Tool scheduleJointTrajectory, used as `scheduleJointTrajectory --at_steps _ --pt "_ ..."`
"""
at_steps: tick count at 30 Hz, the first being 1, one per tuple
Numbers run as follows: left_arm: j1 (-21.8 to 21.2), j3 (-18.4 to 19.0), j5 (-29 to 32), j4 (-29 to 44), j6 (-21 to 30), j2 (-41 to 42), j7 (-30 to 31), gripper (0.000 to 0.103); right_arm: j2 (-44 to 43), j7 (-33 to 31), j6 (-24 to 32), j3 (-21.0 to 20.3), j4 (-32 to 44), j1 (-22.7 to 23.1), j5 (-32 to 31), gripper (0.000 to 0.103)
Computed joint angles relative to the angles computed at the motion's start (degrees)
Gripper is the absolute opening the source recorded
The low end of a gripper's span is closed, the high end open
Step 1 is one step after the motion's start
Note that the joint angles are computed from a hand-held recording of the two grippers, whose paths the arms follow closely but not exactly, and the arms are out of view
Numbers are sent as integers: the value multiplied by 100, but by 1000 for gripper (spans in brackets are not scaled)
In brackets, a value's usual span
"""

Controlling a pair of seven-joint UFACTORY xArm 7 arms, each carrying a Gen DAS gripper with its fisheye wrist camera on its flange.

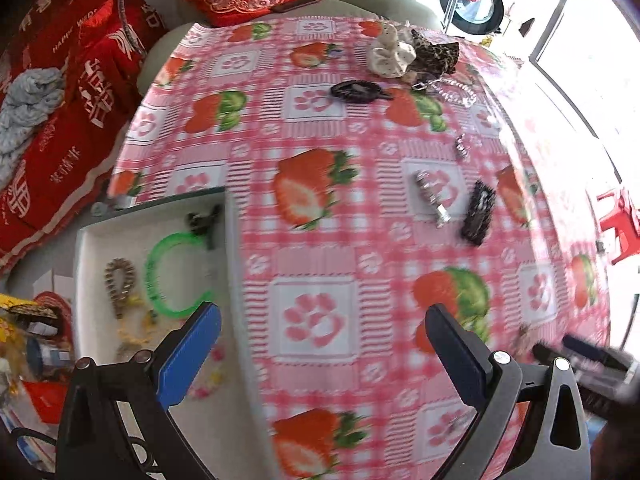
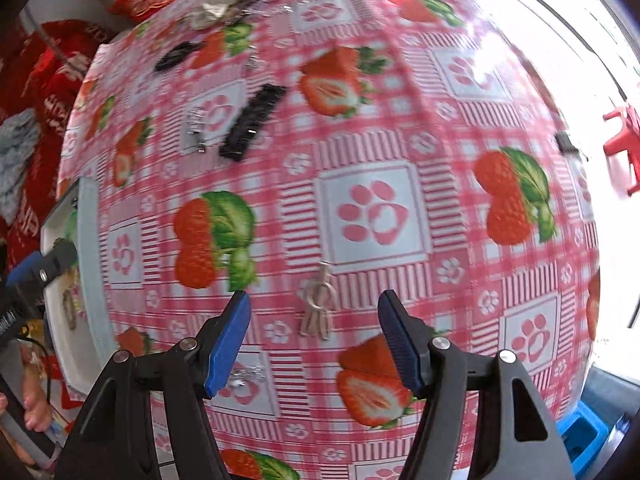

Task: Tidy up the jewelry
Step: 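Grasp the silver looped hair clip with the right gripper while the left grasps the silver star clip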

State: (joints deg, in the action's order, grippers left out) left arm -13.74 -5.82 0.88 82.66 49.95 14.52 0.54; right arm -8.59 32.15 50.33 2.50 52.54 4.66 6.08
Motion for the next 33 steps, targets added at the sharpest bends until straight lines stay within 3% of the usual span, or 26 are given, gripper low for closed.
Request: scheduleJointTrajectory --at_steps 14,16,20,22,25,27,32,33 --pt "-517 -20 103 1531 260 1448 -832 103 182 0 -304 32 -185 20 -118 69" --pt "-571 -40 92 1787 324 1680 -824 97 268 52 -332 50 -147 29 -208 69" --pt "-699 -22 155 2171 426 2035 -808 95 365 195 -391 76 -140 51 -410 67" --pt "-759 -3 187 2367 505 2198 -798 85 412 277 -421 112 -122 78 -609 67" --pt "-826 21 198 2607 561 2408 -813 85 460 422 -378 172 -93 135 -1002 62" --pt "-852 30 199 2759 602 2526 -803 76 473 523 -307 215 -77 183 -1281 59" --pt "-923 82 225 3225 701 2850 -799 74 415 527 -359 233 -133 269 -1411 49" --pt "-935 89 233 3282 699 2893 -793 69 408 534 -357 238 -132 282 -1411 48"
